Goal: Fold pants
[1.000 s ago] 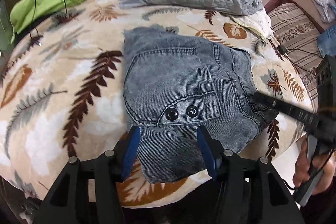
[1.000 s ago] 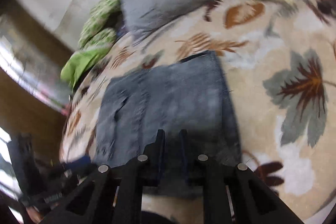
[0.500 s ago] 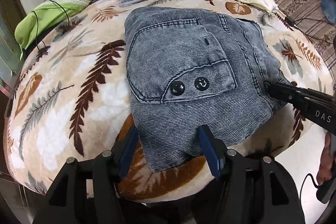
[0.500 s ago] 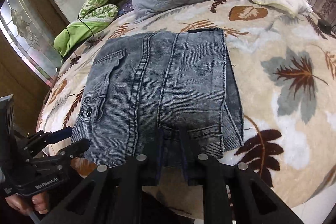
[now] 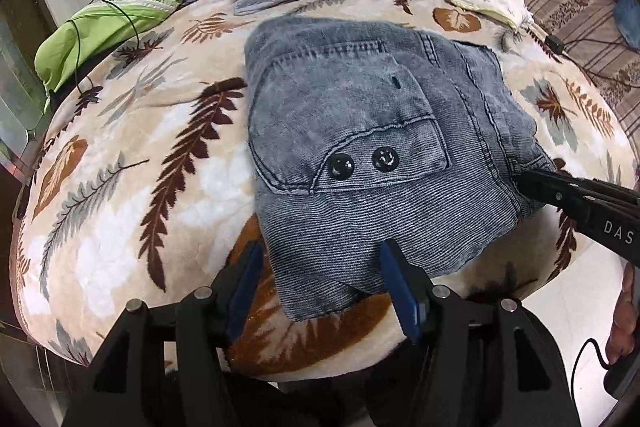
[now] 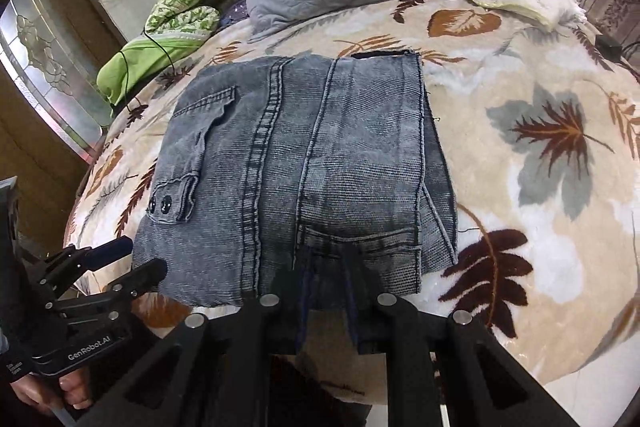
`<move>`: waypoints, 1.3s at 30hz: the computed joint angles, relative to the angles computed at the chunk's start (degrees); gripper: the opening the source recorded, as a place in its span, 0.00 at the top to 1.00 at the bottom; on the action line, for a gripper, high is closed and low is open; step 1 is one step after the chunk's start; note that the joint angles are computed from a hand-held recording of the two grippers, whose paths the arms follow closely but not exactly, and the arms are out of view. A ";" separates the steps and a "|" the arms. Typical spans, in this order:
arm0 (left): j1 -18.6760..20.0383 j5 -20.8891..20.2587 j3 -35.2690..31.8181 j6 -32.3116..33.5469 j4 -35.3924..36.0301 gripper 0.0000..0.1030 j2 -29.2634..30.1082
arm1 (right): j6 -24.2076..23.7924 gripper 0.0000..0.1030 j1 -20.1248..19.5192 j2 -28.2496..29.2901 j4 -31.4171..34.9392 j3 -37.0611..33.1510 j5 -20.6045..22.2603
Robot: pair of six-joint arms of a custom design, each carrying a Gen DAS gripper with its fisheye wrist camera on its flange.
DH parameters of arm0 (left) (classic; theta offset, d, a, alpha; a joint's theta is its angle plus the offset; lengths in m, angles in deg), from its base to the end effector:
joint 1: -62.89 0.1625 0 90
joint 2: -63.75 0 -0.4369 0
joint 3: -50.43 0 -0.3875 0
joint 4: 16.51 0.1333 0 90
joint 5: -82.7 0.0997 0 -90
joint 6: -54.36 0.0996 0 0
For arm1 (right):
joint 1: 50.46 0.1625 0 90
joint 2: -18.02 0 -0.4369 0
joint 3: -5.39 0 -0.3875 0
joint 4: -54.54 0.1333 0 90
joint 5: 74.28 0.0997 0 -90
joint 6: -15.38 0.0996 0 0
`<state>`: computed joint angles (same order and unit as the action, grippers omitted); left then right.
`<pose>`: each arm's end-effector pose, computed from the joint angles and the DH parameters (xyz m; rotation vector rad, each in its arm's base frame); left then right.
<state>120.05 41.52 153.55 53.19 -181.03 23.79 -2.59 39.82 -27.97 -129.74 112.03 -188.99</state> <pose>-0.1615 -0.6343 0.0527 0.5342 2.2686 -0.5305 0.0947 -0.6261 0.1188 0.2379 -2.5459 0.6759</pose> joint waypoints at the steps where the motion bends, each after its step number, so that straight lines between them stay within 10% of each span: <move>1: -0.21 0.34 0.25 0.10 -0.44 0.40 -0.21 | 1.05 0.82 0.14 -0.51 1.23 -0.08 0.11; 21: -5.36 9.57 3.81 11.51 -21.91 0.40 -3.99 | -6.58 0.82 8.40 -1.62 -11.03 2.03 3.91; 39: -5.16 14.46 4.67 12.20 -28.41 0.19 -5.52 | -7.10 0.83 10.10 0.03 -8.56 1.23 3.94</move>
